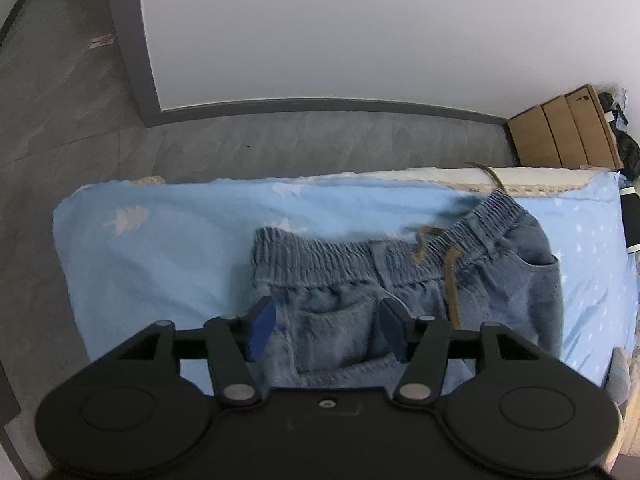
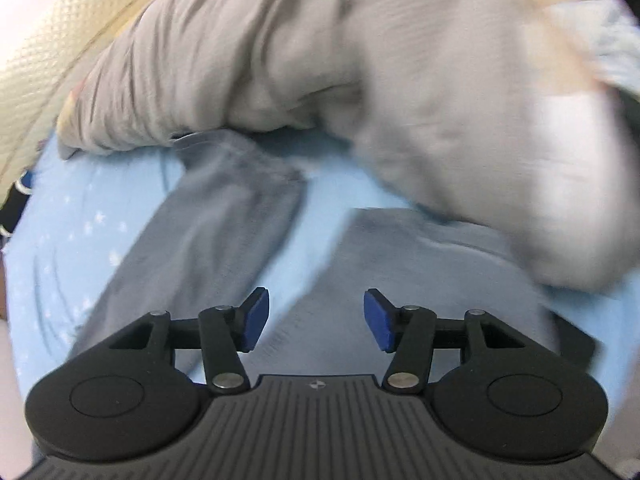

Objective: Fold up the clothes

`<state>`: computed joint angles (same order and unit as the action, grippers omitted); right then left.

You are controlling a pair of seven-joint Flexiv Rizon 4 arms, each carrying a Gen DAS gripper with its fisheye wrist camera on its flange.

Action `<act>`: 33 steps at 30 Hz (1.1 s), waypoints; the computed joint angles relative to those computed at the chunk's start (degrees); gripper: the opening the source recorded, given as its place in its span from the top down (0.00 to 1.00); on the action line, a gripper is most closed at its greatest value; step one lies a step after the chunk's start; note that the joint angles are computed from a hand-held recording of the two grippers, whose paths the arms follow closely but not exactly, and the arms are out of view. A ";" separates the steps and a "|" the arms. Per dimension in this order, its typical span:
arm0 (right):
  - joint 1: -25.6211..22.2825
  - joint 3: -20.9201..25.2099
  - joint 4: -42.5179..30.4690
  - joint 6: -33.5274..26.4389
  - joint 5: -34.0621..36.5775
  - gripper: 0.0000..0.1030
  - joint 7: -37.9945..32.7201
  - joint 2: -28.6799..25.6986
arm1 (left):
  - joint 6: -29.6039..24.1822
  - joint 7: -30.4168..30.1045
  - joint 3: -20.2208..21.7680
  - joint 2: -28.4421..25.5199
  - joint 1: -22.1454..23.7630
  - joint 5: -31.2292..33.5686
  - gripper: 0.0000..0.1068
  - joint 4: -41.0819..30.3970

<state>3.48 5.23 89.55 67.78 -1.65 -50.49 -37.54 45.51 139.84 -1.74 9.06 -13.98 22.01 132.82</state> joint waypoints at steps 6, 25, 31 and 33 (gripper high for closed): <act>-1.62 4.02 -21.46 -5.77 3.26 0.46 -2.01 -16.07 | -7.47 -2.50 -3.24 -3.15 -0.93 0.68 0.48 -8.53; -1.21 3.98 -26.59 2.01 7.42 0.93 0.39 -21.46 | -18.25 -6.04 -5.82 -9.52 -4.72 3.71 0.48 -22.56; -1.96 3.53 -18.37 6.14 6.47 0.95 -0.27 -15.96 | -18.89 -6.04 -5.83 -9.68 -5.05 4.85 0.48 -23.50; -1.97 3.07 -16.05 5.98 5.73 0.95 -0.13 -14.79 | -18.61 -6.10 -5.80 -9.54 -5.19 4.76 0.48 -23.21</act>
